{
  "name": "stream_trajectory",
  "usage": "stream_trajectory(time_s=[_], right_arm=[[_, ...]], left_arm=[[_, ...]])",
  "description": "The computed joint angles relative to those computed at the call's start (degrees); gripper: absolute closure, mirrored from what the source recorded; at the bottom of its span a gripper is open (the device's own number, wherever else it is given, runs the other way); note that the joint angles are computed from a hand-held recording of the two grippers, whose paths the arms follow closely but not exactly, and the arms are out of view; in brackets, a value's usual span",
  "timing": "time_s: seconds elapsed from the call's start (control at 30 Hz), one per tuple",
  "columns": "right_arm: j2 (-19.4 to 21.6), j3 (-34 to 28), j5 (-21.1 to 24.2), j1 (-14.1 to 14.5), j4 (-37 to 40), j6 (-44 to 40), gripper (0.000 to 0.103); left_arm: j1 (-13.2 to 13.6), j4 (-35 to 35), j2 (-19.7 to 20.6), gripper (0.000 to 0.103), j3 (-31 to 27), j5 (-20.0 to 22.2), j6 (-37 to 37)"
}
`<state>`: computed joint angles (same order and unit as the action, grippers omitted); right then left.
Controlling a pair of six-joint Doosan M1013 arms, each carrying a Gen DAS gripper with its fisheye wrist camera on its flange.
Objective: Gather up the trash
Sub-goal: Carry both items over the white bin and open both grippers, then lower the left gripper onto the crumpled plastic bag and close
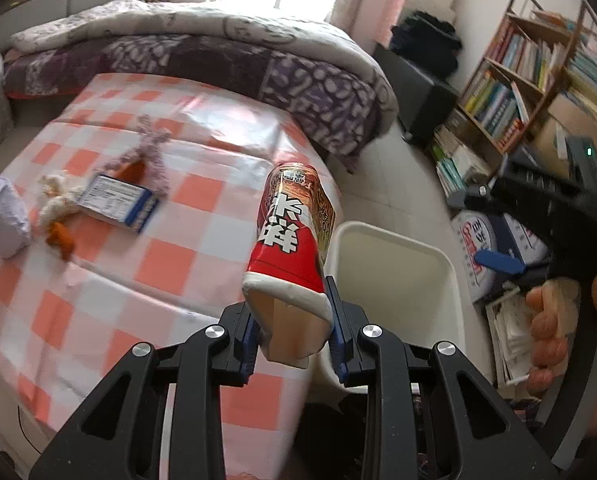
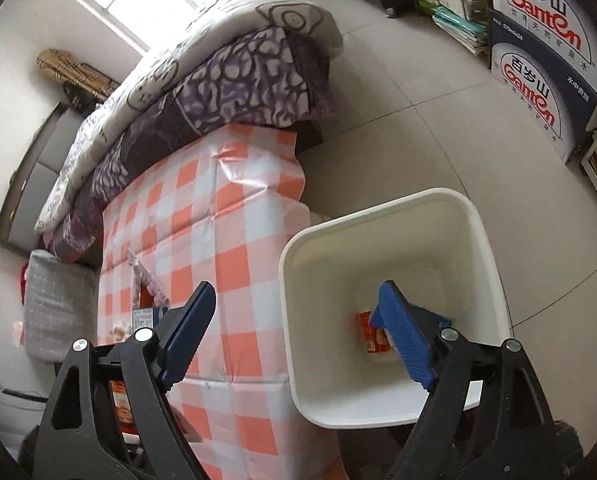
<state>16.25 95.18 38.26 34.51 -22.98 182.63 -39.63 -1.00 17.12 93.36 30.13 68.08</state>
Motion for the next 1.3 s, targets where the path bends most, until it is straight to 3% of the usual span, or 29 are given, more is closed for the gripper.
stream_trajectory(time_s=[0.3, 0.47, 0.57, 0.63, 0.73, 0.97, 1.1, 1.3], right_arm=[[-1.4, 1.7, 0.1, -0.7, -3.1, 3.5, 0.021], [-2.2, 2.9, -0.3, -1.3, -4.2, 5.8, 0.02], [-2.8, 4.0, -1.2, -1.7, -4.6, 7.5, 0.019], [-3.0, 4.2, -1.2, -1.8, -4.8, 8.2, 0.019], [-3.1, 4.5, -1.5, -1.9, -5.5, 9.6, 0.018], [-1.6, 2.4, -2.1, -1.1, -3.9, 5.9, 0.016], [0.0, 0.0, -1.2, 0.1, -3.1, 2.2, 0.014], [2.7, -3.9, 0.0, 1.4, 1.0, -5.5, 0.011]], left_arm=[[-1.6, -8.2, 3.0, 0.074, -2.6, 2.1, 8.3], [-1.6, -18.2, 4.8, 0.069, -4.2, 3.6, 16.9], [-1.4, -25.7, 5.8, 0.06, -4.7, 4.4, 23.5], [-1.3, -28.7, 6.4, 0.045, -5.0, 5.0, 25.9], [-0.9, -32.3, 6.6, 0.034, -4.9, 5.3, 27.8], [0.5, -29.8, 5.4, 0.031, -3.5, 4.7, 24.5], [1.5, -23.8, 4.4, 0.026, -2.3, 3.7, 17.6], [2.9, -1.6, 2.7, 0.02, -1.1, 3.3, -3.6]])
